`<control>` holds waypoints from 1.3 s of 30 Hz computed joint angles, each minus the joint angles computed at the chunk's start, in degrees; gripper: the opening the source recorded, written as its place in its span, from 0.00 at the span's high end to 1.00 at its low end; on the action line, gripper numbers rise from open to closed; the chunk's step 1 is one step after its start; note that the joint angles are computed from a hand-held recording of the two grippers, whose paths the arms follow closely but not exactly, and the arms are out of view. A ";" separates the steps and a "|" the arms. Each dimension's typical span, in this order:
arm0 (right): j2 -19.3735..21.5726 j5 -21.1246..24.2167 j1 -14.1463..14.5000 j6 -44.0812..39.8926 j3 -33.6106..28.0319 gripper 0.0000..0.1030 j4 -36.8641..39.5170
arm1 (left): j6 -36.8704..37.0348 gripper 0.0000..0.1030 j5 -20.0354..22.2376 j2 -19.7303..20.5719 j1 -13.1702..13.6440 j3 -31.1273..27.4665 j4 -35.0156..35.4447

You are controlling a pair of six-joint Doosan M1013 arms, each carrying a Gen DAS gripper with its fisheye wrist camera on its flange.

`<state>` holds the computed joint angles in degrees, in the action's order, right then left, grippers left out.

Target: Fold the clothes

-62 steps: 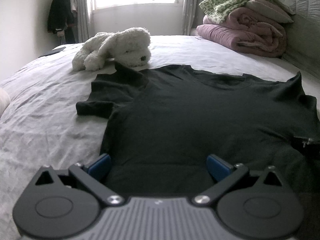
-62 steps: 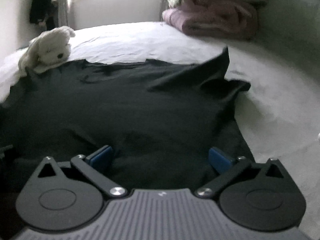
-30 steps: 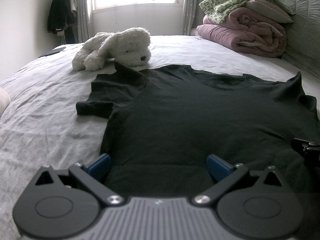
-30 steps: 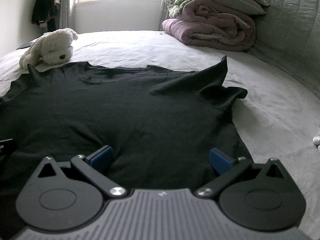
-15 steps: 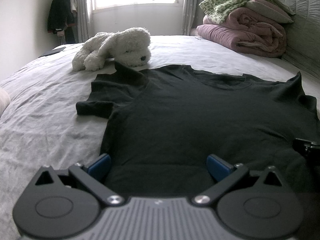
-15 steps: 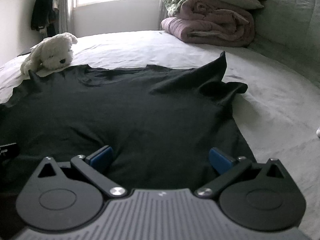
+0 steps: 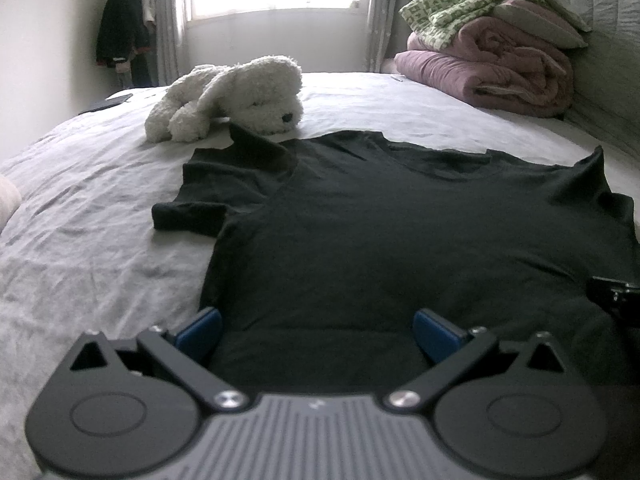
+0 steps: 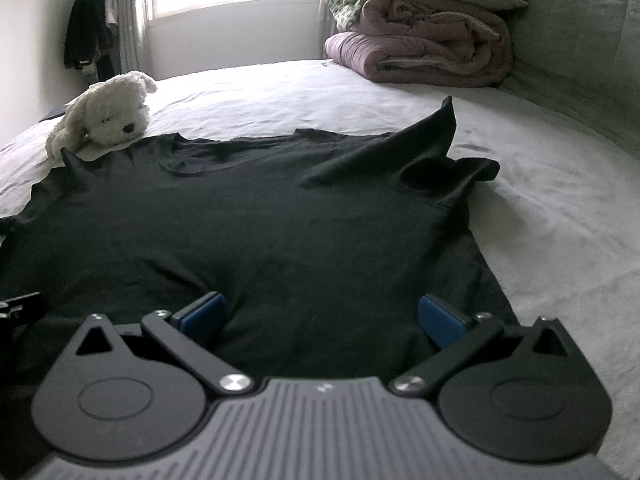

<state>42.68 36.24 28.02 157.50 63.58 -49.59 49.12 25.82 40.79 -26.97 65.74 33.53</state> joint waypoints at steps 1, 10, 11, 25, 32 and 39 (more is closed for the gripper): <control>-0.04 -0.07 -0.07 -0.74 -0.05 0.00 0.61 | 0.22 0.00 0.00 0.03 0.03 -0.05 -0.19; -2.66 -0.34 0.19 -9.81 3.11 0.00 6.65 | 0.91 0.00 -0.02 0.00 0.08 -0.10 -0.87; -2.91 -0.36 0.26 -10.29 3.49 0.00 6.77 | 1.76 0.00 -0.13 -0.08 0.17 -0.06 -1.73; -5.72 1.37 1.32 -12.48 7.18 0.00 9.33 | 2.11 0.00 13.82 -4.32 -0.83 0.72 -5.56; -8.72 0.11 2.09 -11.04 12.34 0.00 7.04 | 4.83 0.00 13.26 -8.64 -0.24 6.43 -14.48; -12.76 -1.47 3.23 -4.30 19.50 0.00 1.10 | 10.30 0.00 10.61 -12.44 -0.23 14.18 -13.92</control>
